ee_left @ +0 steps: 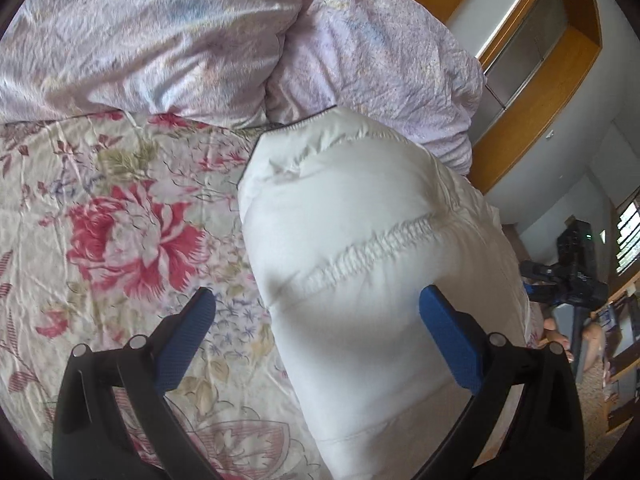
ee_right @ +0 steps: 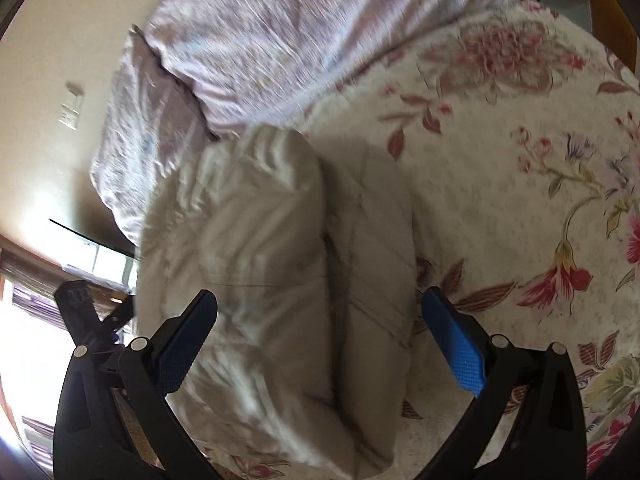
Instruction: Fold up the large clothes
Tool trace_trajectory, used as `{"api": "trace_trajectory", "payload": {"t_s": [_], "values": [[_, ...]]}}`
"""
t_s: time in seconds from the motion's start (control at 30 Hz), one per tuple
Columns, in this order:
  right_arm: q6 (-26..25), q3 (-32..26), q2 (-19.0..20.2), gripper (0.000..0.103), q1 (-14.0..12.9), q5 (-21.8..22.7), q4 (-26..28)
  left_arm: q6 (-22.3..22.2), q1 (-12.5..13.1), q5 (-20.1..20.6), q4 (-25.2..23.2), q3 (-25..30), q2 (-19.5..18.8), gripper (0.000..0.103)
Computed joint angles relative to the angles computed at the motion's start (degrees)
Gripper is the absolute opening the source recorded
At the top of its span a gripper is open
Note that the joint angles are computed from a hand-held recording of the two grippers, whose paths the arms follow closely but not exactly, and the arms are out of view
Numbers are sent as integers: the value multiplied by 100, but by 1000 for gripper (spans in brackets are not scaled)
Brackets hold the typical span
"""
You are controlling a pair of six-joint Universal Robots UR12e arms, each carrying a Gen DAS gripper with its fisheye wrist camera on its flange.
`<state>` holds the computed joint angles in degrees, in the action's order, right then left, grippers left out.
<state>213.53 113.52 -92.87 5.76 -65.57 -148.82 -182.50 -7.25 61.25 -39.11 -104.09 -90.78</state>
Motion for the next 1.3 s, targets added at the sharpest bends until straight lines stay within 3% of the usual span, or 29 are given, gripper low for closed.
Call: {"api": "trace_trajectory", "payload": {"t_s": [0.33,0.43,0.57,0.63,0.83,1.03,1.13,1.3], "values": [[256,83,351,102,-300,1574,-87,-43,113,-772,-201,-31,-91,101],[0,-28,483,102,-266,1900,17,-90,173,-1010,-240,-62,-114,101],[-105,-271,618,102,-115,1874,306,-172,223,-1196,-251,-103,-137,101],[-418,-411,672,102,-21,1834,536,-193,247,-1247,-238,-131,-134,101],[-401,-377,717,102,-57,2063,393,-288,346,-1600,-546,-144,-147,101],[-222,-281,741,102,-77,2321,25,-660,540,-2565,-724,-333,-231,101],[-202,-270,744,102,-72,2333,-44,-845,494,-2529,-431,-398,-212,101],[-318,-302,783,102,-25,2414,-95,-891,478,-2475,-369,-430,-151,101]]}}
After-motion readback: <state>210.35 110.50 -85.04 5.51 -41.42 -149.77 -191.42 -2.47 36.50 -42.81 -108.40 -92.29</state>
